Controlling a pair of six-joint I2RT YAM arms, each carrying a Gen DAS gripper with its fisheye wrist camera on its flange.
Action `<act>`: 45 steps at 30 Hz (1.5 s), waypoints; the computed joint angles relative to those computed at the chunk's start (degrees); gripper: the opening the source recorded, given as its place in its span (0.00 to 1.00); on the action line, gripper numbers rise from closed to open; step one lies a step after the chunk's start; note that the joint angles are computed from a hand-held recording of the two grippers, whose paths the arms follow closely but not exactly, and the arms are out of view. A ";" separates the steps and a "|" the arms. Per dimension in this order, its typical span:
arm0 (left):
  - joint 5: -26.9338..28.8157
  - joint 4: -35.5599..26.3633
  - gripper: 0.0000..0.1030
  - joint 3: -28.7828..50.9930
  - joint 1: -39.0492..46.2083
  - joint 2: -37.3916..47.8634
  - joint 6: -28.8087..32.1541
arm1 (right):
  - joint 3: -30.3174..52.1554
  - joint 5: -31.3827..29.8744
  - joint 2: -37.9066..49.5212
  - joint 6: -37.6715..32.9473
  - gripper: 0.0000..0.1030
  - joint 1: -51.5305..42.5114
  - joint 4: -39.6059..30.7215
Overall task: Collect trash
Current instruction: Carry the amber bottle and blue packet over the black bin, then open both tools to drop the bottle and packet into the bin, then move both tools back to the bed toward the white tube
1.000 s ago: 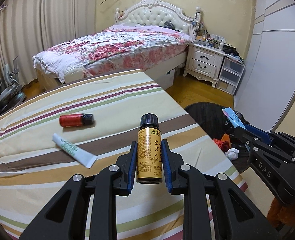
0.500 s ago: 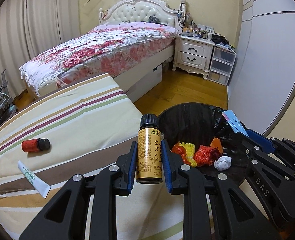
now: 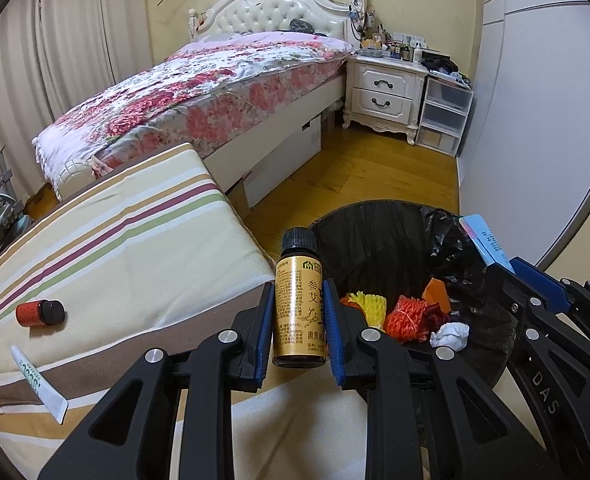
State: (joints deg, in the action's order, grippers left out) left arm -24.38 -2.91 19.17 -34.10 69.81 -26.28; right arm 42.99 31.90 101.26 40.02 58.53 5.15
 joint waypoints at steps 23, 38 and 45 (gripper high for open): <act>-0.67 2.91 0.44 4.41 -1.19 8.44 1.55 | -0.53 -1.30 2.29 0.01 0.36 -3.75 2.99; -2.12 -0.52 0.69 3.44 -0.48 2.71 -0.08 | -1.85 1.16 0.46 2.16 0.56 -2.74 1.29; -3.36 -5.09 0.69 0.91 -0.24 -3.97 -1.58 | -1.11 2.00 0.20 3.39 0.63 -0.66 -0.02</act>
